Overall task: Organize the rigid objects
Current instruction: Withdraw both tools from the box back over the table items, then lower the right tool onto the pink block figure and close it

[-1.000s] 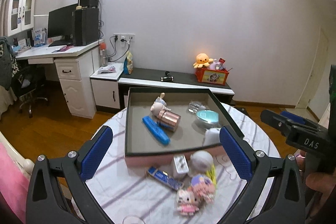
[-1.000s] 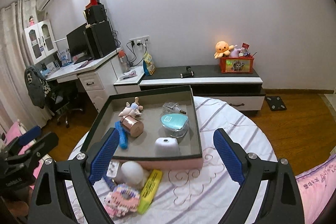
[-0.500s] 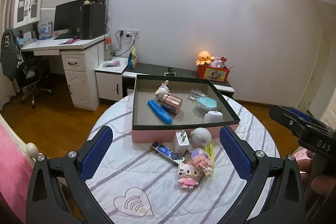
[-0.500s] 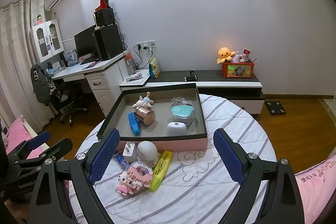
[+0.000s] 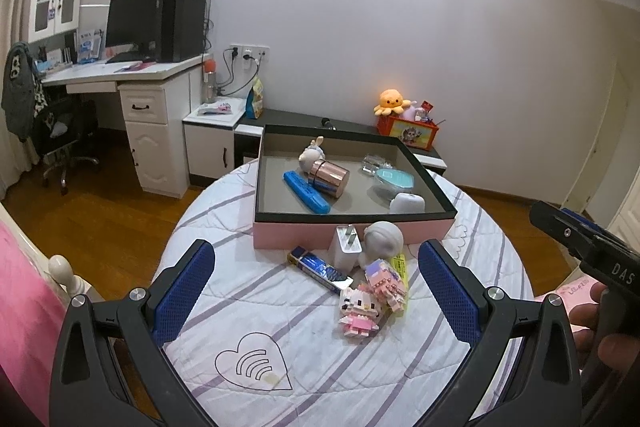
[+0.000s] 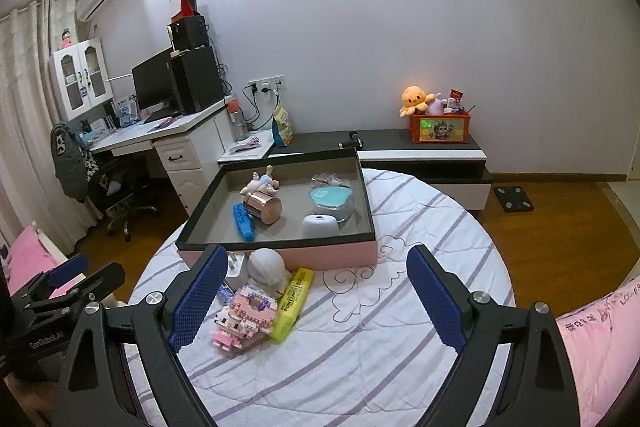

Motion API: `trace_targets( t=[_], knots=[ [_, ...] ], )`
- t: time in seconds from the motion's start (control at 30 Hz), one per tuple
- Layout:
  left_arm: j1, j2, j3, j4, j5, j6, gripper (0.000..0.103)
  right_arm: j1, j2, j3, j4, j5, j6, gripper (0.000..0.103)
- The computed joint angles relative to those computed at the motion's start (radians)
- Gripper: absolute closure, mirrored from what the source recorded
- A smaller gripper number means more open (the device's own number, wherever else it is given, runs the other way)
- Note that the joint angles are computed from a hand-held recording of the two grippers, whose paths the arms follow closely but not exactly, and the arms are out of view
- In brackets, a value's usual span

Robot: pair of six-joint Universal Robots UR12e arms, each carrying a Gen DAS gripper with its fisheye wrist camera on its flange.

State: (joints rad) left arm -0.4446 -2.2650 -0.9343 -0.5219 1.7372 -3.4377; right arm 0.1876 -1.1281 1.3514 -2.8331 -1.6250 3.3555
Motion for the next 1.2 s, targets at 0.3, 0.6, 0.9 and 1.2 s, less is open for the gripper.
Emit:
trace_targets(
  t=[0.3, 0.6, 0.9, 1.2],
  knots=[
    [-0.002, -0.001, 0.002, -0.003, 0.002, 0.001, 0.000, 0.002, 0.004, -0.008, 0.011, 0.010, -0.012, 0.010],
    [-0.001, 0.000, 0.002, -0.022, 0.005, -0.009, 0.000, 0.002, 0.008, -0.010, 0.022, 0.017, -0.009, 0.010],
    [0.000, 0.003, -0.009, -0.017, 0.031, -0.022, 0.000, -0.001, 0.025, -0.029, 0.044, 0.043, -0.003, 0.010],
    [0.006, 0.010, -0.029, -0.026, 0.046, -0.040, 0.000, 0.000, 0.061, -0.069, 0.115, 0.076, -0.010, 0.010]
  ],
)
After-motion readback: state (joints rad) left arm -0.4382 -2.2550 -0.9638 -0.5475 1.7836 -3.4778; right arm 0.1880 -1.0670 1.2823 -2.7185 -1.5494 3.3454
